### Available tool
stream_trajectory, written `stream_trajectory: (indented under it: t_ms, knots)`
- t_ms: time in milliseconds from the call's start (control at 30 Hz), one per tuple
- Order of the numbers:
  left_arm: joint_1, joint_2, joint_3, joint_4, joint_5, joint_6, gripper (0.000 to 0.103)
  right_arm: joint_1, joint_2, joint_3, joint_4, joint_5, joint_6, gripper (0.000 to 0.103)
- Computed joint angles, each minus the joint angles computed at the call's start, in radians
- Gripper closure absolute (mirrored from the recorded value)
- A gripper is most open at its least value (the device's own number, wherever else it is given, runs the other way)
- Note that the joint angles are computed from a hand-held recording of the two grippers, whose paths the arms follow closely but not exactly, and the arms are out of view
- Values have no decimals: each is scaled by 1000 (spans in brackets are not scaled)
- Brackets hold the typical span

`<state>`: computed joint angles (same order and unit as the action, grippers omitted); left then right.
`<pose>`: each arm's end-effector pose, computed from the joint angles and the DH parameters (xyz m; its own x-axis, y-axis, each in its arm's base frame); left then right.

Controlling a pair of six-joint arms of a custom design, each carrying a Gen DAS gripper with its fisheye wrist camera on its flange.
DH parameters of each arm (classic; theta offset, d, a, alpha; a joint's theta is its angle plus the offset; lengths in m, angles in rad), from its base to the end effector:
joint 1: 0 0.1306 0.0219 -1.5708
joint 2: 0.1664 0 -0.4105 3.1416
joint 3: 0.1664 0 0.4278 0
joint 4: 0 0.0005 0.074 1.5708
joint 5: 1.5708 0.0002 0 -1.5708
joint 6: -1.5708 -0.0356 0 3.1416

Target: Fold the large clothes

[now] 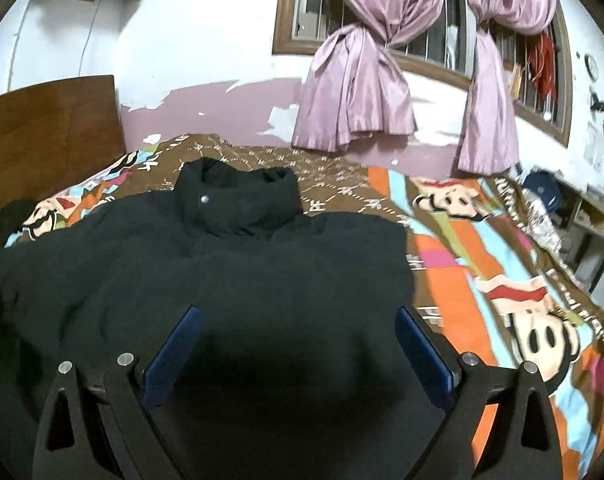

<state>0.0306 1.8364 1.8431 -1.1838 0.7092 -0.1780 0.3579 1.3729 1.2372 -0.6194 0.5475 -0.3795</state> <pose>0.6605 -0.0035 0.4129 -0.8684 0.1079 -0.4840 0.3864 0.7591 -0.5240 0.4832 0.1604 0.4113 -0.5755 0.1225 -0.8086 0.2898 0.9551 -0.0616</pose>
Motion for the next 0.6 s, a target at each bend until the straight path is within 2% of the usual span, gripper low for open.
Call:
stream_trajectory:
  t_ms: [67,133,233,267,400,533,600]
  knots:
    - [5,-27,-40,8,-31,-63,99,-13,55,50,-37,-54,-28,5]
    - [3,-38,-68,22,-51,-84,99,-25,108,89,-72,-120,-61,5]
    - [-6,-42,-94,35,-78,-96,99,-38,215,166,-220,-207,-94,5]
    - [-6,-48,-109,47,-83,-105,99,-40,243,182,-262,-224,-89,2]
    - [-12,-66,-152,90,-122,-162,98,-32,264,180,-269,-193,-40,0]
    - [-16,-64,-170,112,-128,-165,96,-13,284,186,-285,-132,-26,0]
    - [-14,-58,-169,111,-117,-155,95,-14,279,179,-276,-131,-21,0]
